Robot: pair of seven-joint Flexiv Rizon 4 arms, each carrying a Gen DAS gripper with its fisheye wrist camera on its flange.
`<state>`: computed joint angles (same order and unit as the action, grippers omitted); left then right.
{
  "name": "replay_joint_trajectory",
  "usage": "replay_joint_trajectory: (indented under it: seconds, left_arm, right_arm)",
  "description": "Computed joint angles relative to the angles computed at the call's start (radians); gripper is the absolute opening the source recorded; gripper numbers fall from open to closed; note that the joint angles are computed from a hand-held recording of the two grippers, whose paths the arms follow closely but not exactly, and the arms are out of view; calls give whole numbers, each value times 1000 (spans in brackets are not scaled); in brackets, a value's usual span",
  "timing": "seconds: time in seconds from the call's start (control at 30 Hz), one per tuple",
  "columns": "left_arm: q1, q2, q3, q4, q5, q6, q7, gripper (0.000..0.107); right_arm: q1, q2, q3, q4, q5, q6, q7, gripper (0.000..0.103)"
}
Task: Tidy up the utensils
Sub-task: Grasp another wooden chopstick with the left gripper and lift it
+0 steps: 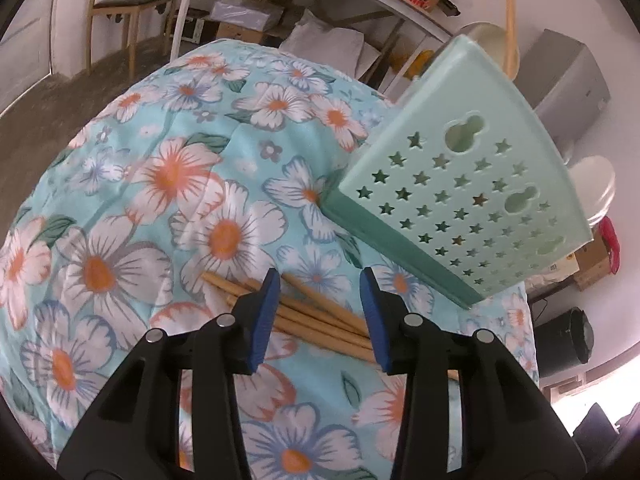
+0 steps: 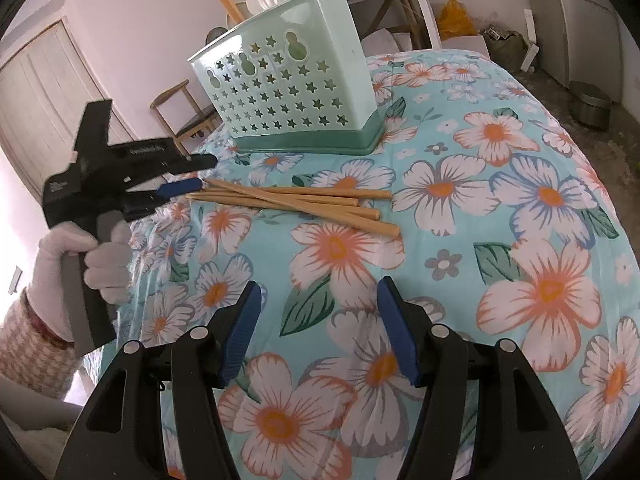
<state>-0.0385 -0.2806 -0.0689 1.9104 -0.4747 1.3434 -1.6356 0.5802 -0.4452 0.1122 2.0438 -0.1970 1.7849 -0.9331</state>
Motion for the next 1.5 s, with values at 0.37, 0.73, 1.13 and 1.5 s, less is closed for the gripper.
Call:
replay_joint_trajectory:
  seconds: [0.37, 0.73, 1.13, 1.5]
  left_arm:
    - [27, -15, -64, 11, -136, 25, 85, 18]
    - [39, 100, -186, 138, -521, 146, 416, 1]
    - [-44, 31, -78, 28, -645, -8, 416, 35]
    - [-8, -78, -29, -85, -289, -100, 42, 15]
  right_arm:
    - [-9, -2, 11, -4, -3, -4, -2, 60]
    - [4, 0, -3, -3, -1, -5, -3, 60]
    - [29, 3, -28, 2, 7, 3, -2, 60]
    - [-29, -9, 32, 0, 5, 23, -8, 60]
